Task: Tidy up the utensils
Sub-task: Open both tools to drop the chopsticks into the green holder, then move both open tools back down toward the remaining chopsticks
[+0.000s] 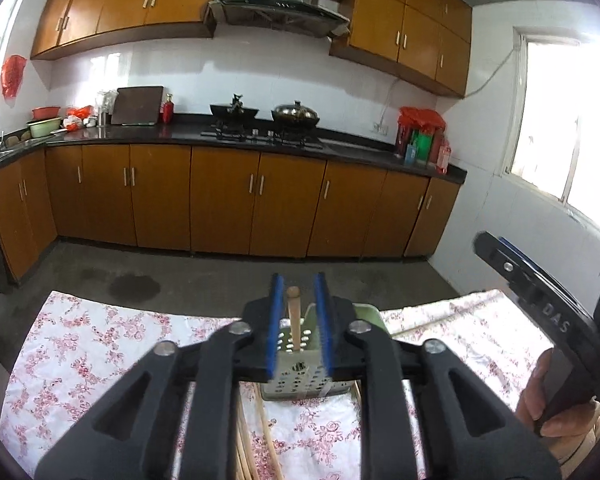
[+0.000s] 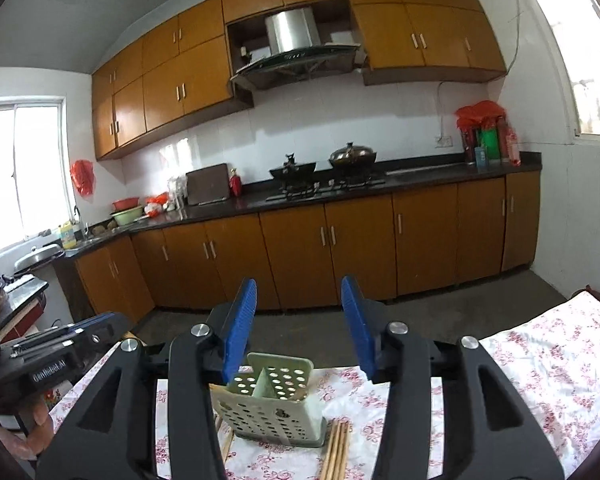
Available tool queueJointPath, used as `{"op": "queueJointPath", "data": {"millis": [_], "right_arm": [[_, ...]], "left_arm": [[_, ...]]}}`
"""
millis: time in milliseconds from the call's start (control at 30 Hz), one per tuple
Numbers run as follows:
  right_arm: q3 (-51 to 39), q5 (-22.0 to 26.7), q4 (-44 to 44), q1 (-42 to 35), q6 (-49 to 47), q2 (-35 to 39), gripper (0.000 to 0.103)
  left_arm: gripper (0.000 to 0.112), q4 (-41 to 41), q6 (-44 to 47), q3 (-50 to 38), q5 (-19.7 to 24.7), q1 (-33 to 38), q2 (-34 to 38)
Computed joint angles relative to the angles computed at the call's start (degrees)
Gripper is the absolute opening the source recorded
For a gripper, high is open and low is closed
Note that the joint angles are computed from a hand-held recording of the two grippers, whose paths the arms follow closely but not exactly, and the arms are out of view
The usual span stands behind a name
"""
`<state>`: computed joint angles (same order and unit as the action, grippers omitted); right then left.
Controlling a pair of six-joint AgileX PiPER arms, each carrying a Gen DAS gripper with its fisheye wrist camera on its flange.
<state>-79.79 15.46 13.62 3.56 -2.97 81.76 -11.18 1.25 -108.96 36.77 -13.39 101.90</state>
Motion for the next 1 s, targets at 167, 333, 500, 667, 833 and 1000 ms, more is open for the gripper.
{"op": "queueJointPath", "data": {"millis": [167,333,500,667,833,1000], "right_arm": [[5.62,0.28,2.93,-4.14,-0.57,-6.01,0.046],[12.27,6.35,-2.07,-7.33,4.25,-7.19,0.045],[18.63,15.81,9.32,-6.89,-9.0,-0.24,0.015],[22.52,15.05,9.03,-2.23,-7.75,3.13,0.012],[22.16,13.56,4.43,0.33,-3.0,4.33,0.011],[21.81,12.81,1.9,-0.02,0.01,5.0,0.01]], "left_arm": [[0.034,-4.44,2.69,11.64,-7.02,3.31,-8.78],[0.038,2.22,-2.9,24.86,-12.29,5.57,-16.67],[0.038,5.32,-3.31,35.55,-10.58,7.23,-16.51],[0.029,1.02,0.75,43.42,-10.48,6.97,-13.82],[0.026,-2.76,5.55,47.46,-11.71,6.61,-12.71],[0.024,-5.08,7.26,47.6,-11.57,5.57,-11.21]]}}
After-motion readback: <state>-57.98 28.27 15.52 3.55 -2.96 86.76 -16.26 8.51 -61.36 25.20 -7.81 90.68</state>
